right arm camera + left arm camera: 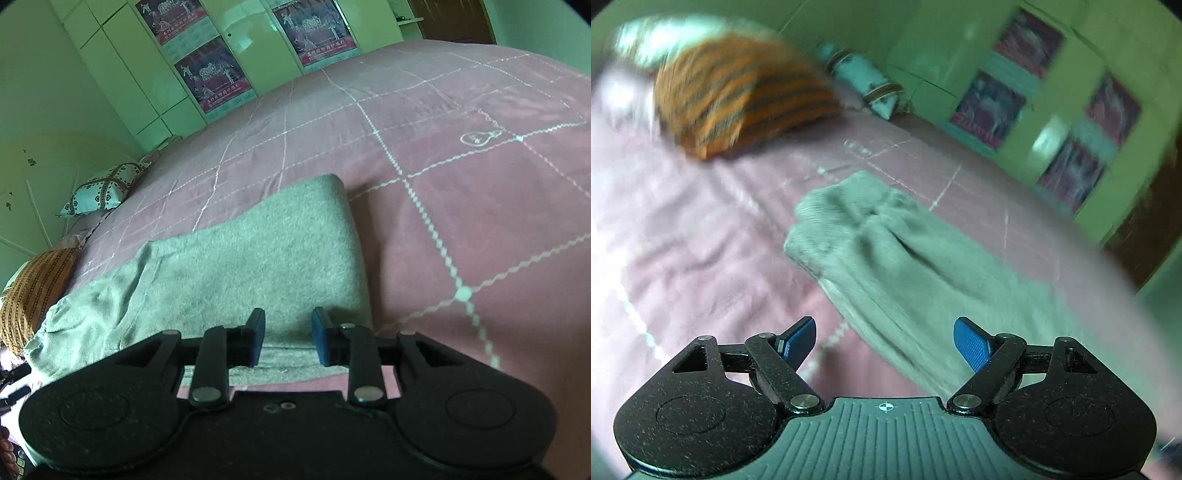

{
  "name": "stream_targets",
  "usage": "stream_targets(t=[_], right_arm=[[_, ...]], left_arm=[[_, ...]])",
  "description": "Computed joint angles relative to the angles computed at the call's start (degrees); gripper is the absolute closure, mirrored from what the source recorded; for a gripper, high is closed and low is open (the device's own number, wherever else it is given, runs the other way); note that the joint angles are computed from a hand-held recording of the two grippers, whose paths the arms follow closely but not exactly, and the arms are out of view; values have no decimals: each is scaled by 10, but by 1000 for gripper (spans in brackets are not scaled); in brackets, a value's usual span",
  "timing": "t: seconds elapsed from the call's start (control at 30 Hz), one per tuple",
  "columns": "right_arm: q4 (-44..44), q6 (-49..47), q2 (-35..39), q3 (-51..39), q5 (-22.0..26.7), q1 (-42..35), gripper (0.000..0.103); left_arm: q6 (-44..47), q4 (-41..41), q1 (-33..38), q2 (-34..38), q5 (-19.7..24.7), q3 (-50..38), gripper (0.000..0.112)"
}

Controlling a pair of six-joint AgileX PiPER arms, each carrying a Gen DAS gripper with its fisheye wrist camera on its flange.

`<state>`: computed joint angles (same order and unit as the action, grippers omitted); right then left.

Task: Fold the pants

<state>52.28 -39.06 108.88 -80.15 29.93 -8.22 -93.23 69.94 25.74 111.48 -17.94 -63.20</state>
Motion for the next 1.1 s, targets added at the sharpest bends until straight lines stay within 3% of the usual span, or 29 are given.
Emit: stream_targets(t=[0.07,0.2,0.23,0.27,0.37,0.47,0.6,0.67,0.7,0.77,0.9,1.1], right_arm=[[-34,31,-1,-6,-7,12,78],[-113,103,2,-25,-15,38,73],[-123,112,2,-32,-9,43,73],[-118,108,4,-41,2,48,75],[-105,74,12,-75,22,86,75],[-89,47,46,-133,57,133,78],[-109,84,123,-232,124,181,84],[-177,127,154,-246,110,205,85],[-176,136,155,-243,99,205,85],[-158,155,161,-266,127,194,86],[-53,55,93,-170,76,163,77],[66,18,40,-79,78,71,77]], left_arm=[[-88,64,34,74,-62,-71,32],[-102,-6,74,214,-176,-199,32],[-101,-40,75,223,-174,-205,62],[-89,-82,74,225,-174,-196,76],[44,-186,61,200,-207,-147,76],[60,-214,64,197,-242,-127,76],[16,-137,82,224,-207,-148,76],[18,-131,96,240,-238,-148,76],[15,-122,94,238,-229,-154,76],[3,-112,84,228,-203,-164,76],[54,-159,57,164,-191,-140,76],[113,-181,-40,83,-138,-142,76]])
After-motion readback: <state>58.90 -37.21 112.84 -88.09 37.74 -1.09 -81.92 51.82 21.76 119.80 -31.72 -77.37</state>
